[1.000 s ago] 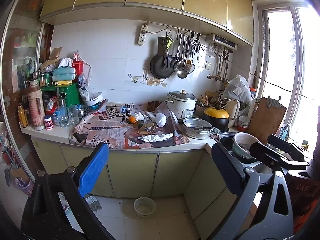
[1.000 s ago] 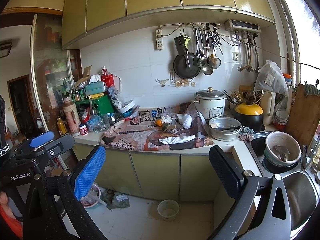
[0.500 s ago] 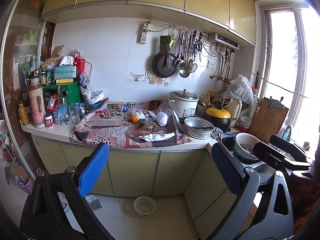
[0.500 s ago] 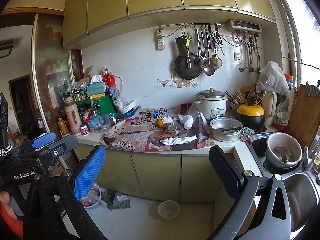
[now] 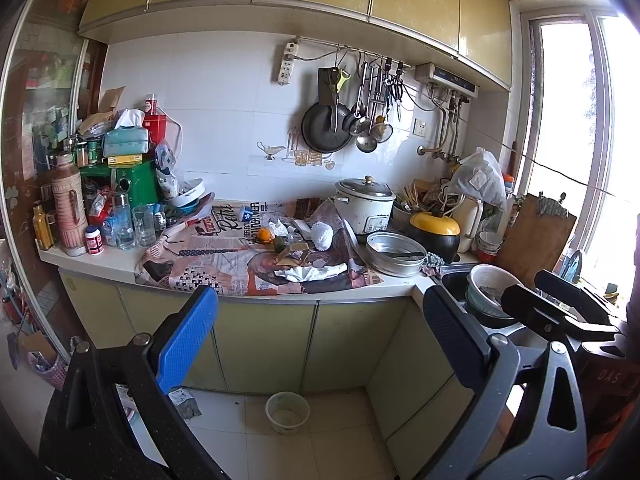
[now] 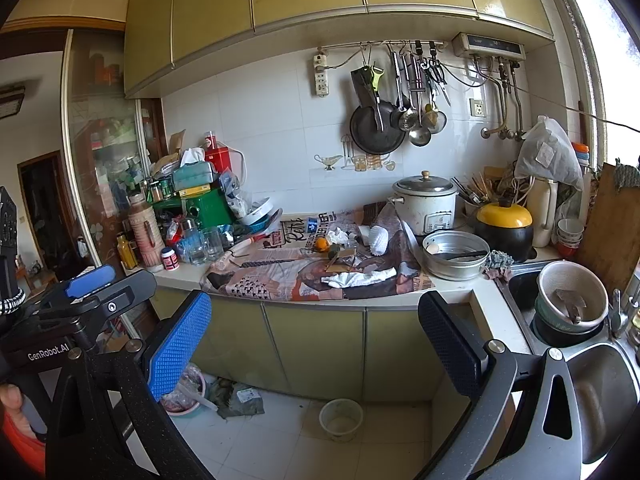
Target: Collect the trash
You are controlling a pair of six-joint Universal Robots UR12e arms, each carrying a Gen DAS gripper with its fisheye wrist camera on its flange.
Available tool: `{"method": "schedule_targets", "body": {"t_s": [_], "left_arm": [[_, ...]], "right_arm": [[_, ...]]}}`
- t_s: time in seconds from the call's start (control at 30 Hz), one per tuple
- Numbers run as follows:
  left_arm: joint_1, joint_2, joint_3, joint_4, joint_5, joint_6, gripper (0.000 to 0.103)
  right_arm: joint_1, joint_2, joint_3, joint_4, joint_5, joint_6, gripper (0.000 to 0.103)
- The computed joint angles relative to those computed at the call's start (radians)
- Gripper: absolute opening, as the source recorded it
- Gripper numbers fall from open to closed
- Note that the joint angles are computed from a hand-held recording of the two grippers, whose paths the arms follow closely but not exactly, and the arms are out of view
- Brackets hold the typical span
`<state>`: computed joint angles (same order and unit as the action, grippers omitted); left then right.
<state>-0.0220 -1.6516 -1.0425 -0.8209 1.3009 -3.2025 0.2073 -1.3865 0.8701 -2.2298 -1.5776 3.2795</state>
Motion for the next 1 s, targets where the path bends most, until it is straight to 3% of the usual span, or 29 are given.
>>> {"method": "schedule_targets", "body": {"t_s": [0.6, 1.0], "left_arm": [[0.001, -0.006, 0.006, -0.001, 0.001, 0.004, 0.103], [-0.028, -0.051, 0.053, -0.016, 0.067, -0.042, 0.103]], "right_arm": [[-0.007, 0.019, -0.028, 0.017, 0.023, 0.002, 0.103], [-0.045, 0.022, -0.027, 0.034, 0.071, 0.001, 0.103]]}}
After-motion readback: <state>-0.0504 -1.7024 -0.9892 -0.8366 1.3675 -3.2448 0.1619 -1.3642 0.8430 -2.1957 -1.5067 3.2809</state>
